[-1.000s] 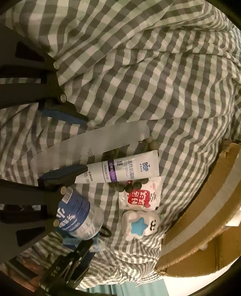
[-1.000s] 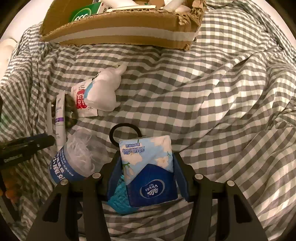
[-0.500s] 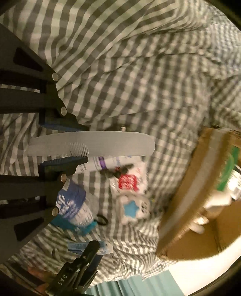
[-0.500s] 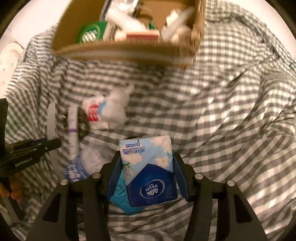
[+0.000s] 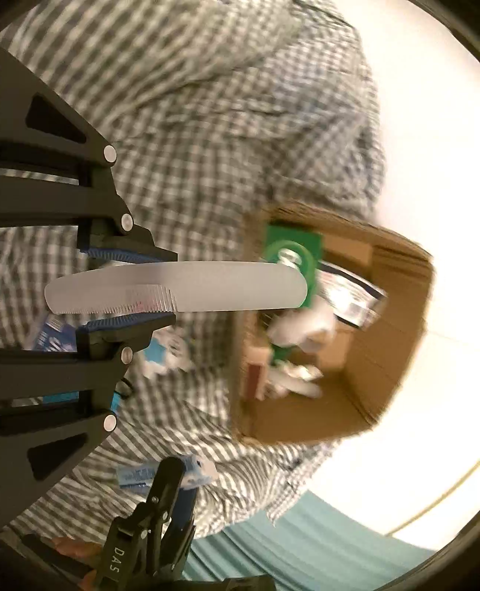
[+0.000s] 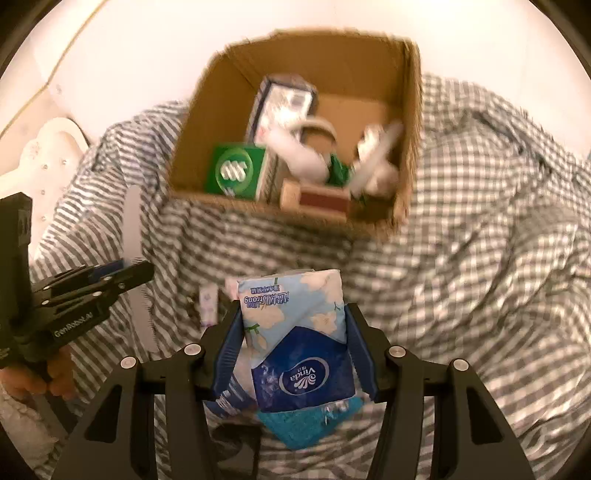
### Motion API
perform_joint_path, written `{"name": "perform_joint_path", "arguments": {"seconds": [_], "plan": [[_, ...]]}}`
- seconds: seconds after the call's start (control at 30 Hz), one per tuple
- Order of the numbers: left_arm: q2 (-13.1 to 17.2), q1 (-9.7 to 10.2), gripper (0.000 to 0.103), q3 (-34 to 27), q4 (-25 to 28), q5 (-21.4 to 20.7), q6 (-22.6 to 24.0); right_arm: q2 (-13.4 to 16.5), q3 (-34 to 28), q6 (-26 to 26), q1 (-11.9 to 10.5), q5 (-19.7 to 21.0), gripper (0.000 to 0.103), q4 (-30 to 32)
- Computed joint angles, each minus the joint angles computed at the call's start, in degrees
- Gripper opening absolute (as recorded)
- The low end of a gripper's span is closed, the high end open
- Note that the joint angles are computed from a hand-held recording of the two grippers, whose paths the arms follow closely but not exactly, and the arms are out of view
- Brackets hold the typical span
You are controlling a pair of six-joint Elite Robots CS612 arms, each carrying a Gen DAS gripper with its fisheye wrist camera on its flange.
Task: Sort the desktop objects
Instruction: 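Carry the comb and tissue pack into the cardboard box and open both tools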
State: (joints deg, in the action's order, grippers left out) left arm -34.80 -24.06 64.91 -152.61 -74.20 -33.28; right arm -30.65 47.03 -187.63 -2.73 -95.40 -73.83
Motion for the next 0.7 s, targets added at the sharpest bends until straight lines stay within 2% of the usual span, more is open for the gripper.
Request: {"name": "perform_joint_path", "arguments": {"seconds": [0.2,0.3,0.5,0.7], "plan": [[2.2,0.83,0.025,-5.6,-1.2,-1.6,4.2,-1.5,-0.4,-5.6,-0.2,-1.6,0.053,6.7],[4.1,1.41,0.025,-10.0,-0.6,-2.6,5.2,-3.0,1.3,-7.7,-0.3,-1.6,0.053,8.2],[9.8,2.44,0.025,-21.6,2.0,-2.2,9.4,-6.8,7.6,-11.2,-0.5,-1.6,0.053,8.6],[17.0,3.40,0.025,-35.6,8.8,-0.2,12.7,-10.8,14.8,-11.6,0.0,-1.5,0.053,6.7]]}}
